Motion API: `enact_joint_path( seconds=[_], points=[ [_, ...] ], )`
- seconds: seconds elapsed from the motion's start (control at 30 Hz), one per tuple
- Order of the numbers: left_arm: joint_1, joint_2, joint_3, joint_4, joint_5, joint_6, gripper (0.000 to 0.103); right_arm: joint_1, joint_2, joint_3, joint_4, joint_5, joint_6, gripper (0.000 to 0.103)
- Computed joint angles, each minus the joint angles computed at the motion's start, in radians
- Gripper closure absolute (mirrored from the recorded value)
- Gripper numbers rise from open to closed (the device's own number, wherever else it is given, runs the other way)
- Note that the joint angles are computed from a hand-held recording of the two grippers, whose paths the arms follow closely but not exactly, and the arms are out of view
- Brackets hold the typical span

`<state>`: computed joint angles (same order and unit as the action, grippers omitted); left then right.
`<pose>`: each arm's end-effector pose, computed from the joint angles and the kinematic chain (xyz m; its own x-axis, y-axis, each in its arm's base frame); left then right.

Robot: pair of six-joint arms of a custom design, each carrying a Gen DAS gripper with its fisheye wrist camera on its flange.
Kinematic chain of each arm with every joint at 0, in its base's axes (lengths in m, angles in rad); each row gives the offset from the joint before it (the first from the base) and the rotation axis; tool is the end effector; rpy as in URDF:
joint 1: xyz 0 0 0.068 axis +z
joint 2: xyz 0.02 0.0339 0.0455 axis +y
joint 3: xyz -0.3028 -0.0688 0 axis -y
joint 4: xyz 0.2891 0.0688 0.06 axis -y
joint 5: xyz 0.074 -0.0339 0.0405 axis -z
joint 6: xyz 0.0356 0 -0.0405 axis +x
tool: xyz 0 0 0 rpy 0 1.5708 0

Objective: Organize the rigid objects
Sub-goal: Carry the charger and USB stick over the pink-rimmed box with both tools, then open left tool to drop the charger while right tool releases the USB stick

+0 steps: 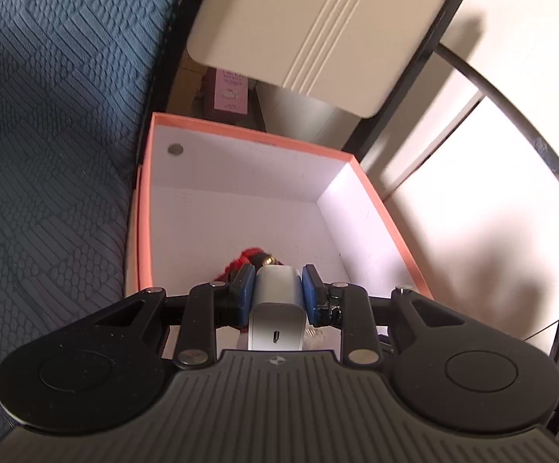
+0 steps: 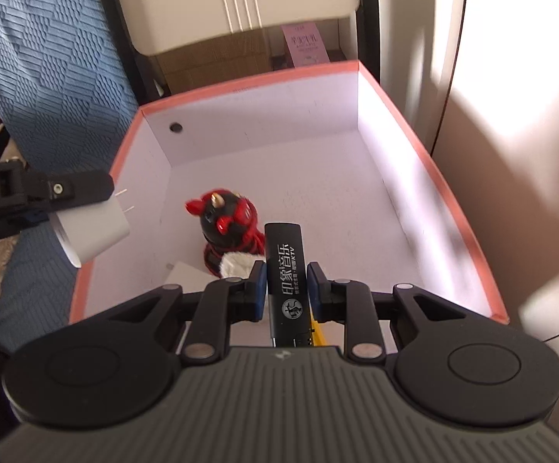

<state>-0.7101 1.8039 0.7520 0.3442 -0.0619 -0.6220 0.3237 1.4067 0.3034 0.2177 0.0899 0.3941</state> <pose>0.2810 -0.2387 0.1156 -0.7590 -0.1144 -0.6410 0.2126 0.8869 -0.4101 0.2130 0.0681 0.0964 -0.7788 0.1421 -0.6110 0.0391 0.9831 0.1788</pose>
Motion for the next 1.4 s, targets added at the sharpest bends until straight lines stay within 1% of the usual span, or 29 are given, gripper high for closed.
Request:
enact_joint_path(
  seconds=[0.13,0.23,0.37,0.47,0.53,0.57,0.6,0.67,0.83,1.0,1.13,1.23,1.4],
  points=[
    [-0.007,0.040,0.026,0.000,0.011,0.009,0.072,-0.030,0.081,-0.008,0.056,-0.038,-0.009,0.077],
    [0.001,0.052,0.033,-0.001,0.022,0.008,0.072,-0.052,0.110,-0.017,0.090,-0.069,-0.022,0.076],
    [0.011,0.050,0.033,-0.006,0.023,0.015,0.072,-0.064,0.140,-0.017,0.114,-0.080,-0.014,0.076],
    [0.016,0.042,0.035,-0.021,0.031,0.020,0.071,-0.070,0.139,-0.007,0.099,-0.086,-0.005,0.077],
    [0.015,0.027,0.039,-0.048,0.032,0.037,0.066,-0.064,0.117,-0.003,0.082,-0.074,-0.008,0.076],
    [0.013,0.012,0.034,-0.048,0.033,0.046,0.062,-0.063,0.096,-0.003,0.069,-0.070,-0.010,0.076],
    [0.013,-0.006,0.028,-0.049,0.036,0.048,0.058,-0.063,0.069,-0.002,0.053,-0.069,-0.012,0.076],
    [0.014,-0.048,0.017,-0.057,0.035,0.050,0.054,-0.060,0.005,-0.002,0.017,-0.069,-0.014,0.076],
    [0.012,-0.176,-0.008,-0.099,0.008,0.082,0.050,-0.025,-0.174,0.018,-0.117,-0.032,-0.003,0.076],
    [0.002,-0.314,-0.041,-0.156,-0.022,0.112,0.047,0.046,-0.361,0.040,-0.266,0.040,0.012,0.076],
    [-0.003,-0.420,-0.068,-0.202,-0.029,0.135,0.046,0.125,-0.490,0.060,-0.387,0.127,0.049,0.076],
    [0.002,-0.494,-0.089,-0.234,-0.016,0.141,0.046,0.198,-0.571,0.073,-0.474,0.200,0.092,0.076],
    [0.008,-0.617,-0.118,-0.322,-0.001,0.179,0.045,0.403,-0.626,0.103,-0.588,0.375,0.229,0.076]
  ],
)
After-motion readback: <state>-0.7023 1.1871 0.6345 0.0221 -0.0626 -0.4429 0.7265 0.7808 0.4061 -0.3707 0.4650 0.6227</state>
